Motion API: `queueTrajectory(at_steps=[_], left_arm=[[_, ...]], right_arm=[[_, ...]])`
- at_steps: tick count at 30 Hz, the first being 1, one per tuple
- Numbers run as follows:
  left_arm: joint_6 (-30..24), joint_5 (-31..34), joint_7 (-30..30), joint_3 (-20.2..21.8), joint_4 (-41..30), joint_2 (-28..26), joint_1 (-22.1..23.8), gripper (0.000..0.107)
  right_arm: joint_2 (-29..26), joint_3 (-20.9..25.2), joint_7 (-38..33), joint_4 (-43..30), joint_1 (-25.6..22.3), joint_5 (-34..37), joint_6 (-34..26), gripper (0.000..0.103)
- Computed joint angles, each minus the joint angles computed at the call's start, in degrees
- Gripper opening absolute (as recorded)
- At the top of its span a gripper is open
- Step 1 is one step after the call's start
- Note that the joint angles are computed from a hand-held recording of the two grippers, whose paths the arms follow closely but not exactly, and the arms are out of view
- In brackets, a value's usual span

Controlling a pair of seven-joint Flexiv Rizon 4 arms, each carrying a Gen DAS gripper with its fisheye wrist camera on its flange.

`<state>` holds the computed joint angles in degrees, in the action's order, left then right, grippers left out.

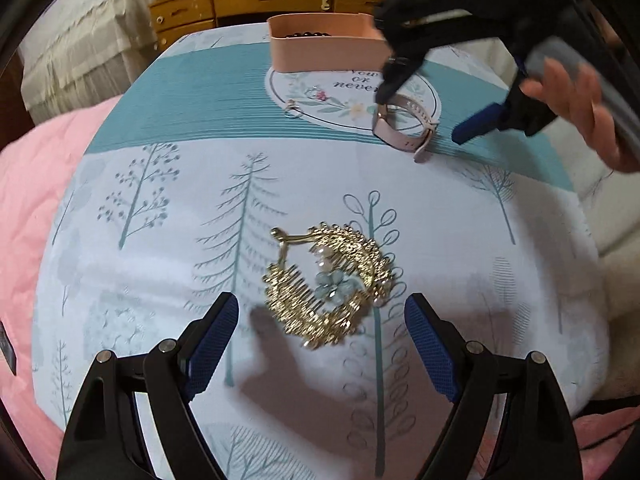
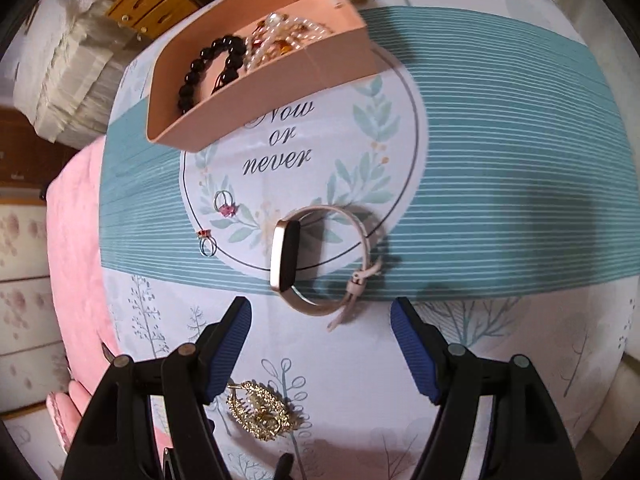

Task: Organize jewelry
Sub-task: 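Move the left tool over the gold hair comb while the right tool grasps the pink watch strap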

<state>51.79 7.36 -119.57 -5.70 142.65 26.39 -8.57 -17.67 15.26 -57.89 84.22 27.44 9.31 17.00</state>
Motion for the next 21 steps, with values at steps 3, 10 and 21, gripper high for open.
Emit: queueTrajectory(at_steps=[3, 10, 21], left_arm=[[-0.82, 3.16, -2.89, -2.98, -1.65, -1.79, 1.55, 0.084], [1.59, 5.94, -7.54, -2.45, -2.78, -5.28, 0.87, 0.079], [-0.74, 2.96, -1.5, 0.56, -3.79, -5.84, 0.29, 0.073]], right_arm=[[-0.69, -0.29, 0.07, -0.03, 1.44, -3.76, -0.24, 0.072], [-2.43, -0.39, -3.63, -1.25, 2.5, -7.55, -1.4, 0.071], [1.12, 0.55, -12.98, 3.75, -0.78, -2.47, 4.29, 0.032]])
